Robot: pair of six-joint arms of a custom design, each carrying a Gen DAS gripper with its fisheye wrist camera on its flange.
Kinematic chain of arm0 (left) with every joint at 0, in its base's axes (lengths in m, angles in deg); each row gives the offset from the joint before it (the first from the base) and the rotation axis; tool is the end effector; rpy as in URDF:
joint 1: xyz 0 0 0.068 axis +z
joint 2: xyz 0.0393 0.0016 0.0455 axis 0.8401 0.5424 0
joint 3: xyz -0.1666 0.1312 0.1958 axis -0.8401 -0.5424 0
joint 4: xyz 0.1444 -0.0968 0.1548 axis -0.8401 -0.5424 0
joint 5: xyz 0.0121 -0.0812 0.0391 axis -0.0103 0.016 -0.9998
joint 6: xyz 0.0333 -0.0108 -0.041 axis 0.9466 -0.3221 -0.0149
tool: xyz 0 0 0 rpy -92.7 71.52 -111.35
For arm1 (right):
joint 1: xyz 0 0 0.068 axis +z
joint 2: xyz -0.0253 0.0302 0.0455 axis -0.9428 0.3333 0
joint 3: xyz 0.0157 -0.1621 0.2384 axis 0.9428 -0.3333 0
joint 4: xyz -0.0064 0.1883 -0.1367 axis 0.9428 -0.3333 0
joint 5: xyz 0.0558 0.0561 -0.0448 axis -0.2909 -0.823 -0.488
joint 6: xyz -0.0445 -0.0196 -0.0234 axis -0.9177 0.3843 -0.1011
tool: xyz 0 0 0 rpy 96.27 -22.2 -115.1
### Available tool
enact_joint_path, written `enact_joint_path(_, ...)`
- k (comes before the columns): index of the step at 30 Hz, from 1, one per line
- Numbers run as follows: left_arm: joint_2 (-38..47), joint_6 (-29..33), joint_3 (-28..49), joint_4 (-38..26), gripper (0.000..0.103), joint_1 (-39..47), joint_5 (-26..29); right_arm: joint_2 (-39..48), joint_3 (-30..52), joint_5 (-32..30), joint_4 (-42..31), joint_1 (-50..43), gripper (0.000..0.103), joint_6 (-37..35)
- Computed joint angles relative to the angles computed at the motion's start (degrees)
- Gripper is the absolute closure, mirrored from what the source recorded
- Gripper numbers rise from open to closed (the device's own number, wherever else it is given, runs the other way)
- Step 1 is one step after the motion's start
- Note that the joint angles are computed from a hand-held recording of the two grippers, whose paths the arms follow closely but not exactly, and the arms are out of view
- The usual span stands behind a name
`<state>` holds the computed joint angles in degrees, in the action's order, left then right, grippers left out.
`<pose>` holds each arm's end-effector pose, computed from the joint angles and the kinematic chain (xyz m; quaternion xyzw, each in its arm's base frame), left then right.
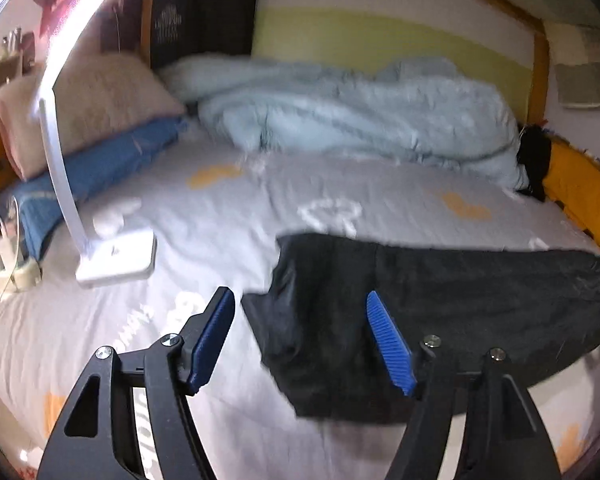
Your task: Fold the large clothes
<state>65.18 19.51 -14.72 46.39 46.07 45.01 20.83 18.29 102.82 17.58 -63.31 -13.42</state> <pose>0.3760 -0.0778 0.1856 0.1150 0.8768 -0.0944 0.4572 0.2110 0.0147 0.1674 0.3057 0.8627 -0.0009 0.4029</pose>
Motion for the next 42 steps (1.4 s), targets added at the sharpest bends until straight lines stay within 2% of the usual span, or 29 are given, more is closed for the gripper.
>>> enact_joint_path(3,-1.07,-1.51,-1.45,2.16,0.035,0.91,7.38,-2.44,0.79,8.94,-3.13,2.52,0.049,0.88)
enact_joint_path(4,-1.08,-1.78,-1.51,2.01,0.035,0.91,9.61,-2.93,0.98,11.58,-3.53,3.03,0.042,0.86)
enact_joint_path(5,-1.08,-1.86,-1.62,1.84,0.035,0.7,11.59,-3.8,0.93,12.71,-3.71,3.23,0.041,0.44)
enact_joint_path(6,-1.15,-1.84,-1.64,1.52,0.035,0.13,12.58,-4.81,0.68,11.75,-3.54,2.65,0.04,-0.72)
enact_joint_path(8,-1.37,-0.82,-2.29,1.25,0.031,-1.81,13.72,-6.29,0.32,7.93,-2.95,1.83,0.032,-2.77)
enact_joint_path(12,-2.01,1.24,-4.88,4.23,0.018,-7.08,12.75,-6.61,-0.08,9.02,-0.14,6.64,0.021,-5.62)
enact_joint_path(13,-2.23,1.72,-5.75,5.33,0.011,-8.28,12.21,-6.29,0.28,10.15,0.29,8.89,0.012,-7.33)
enact_joint_path(14,-2.4,1.95,-6.45,6.38,0.003,-9.72,10.43,-6.01,0.4,11.23,0.67,10.65,0.005,-8.12)
enact_joint_path(16,-2.17,3.27,-8.06,9.67,0.0,-12.51,6.3,-4.98,0.8,11.81,1.96,13.42,0.0,-9.35)
enact_joint_path(20,-1.57,7.48,-10.03,12.33,0.0,-16.0,2.01,-1.94,1.36,6.61,5.12,13.51,0.0,-10.29)
enact_joint_path(22,-0.73,7.9,-9.61,11.65,0.0,-17.0,1.07,-0.24,1.68,5.24,6.18,13.1,0.0,-9.2)
enact_joint_path(24,0.01,8.88,-8.36,9.37,0.0,-17.43,1.78,0.65,1.92,4.02,6.68,12.55,0.0,-8.15)
enact_joint_path(27,-0.09,9.44,-8.75,9.62,0.0,-18.21,1.63,1.67,2.48,3.07,6.8,11.99,0.0,-6.85)
enact_joint_path(30,-0.24,8.19,-7.93,7.79,0.0,-18.09,5.21,1.34,2.28,2.64,6.13,11.61,0.0,-5.71)
enact_joint_path(31,-0.22,7.2,-7.63,7.3,0.003,-18.18,6.62,1.59,2.44,2.21,6.09,11.36,0.0,-5.4)
enact_joint_path(33,0.38,3.41,-6.75,7.33,0.021,-18.94,8.25,1.78,2.94,1.31,5.38,10.97,0.0,-5.0)
enact_joint_path(35,1.29,1.02,-3.71,3.19,0.054,-20.05,10.86,2.43,4.09,-0.35,4.17,10.02,0.0,-4.8)
enact_joint_path(36,2.21,0.06,-1.48,0.4,0.06,-20.56,12.22,2.59,4.39,-0.73,3.98,9.69,0.0,-4.67)
enact_joint_path(38,4.02,-1.45,1.93,-3.27,0.08,-21.51,13.24,2.75,4.83,-0.91,3.79,9.24,0.0,-3.85)
enact_joint_path(40,5.97,-2.94,4.42,-5.25,0.085,-21.9,14.52,2.61,4.93,-1.94,3.91,8.52,0.0,-3.22)
enact_joint_path(42,8.45,-3.5,7.66,-8.67,0.087,-22.49,13.91,2.42,4.39,-3.14,4.54,8.14,0.0,-2.75)
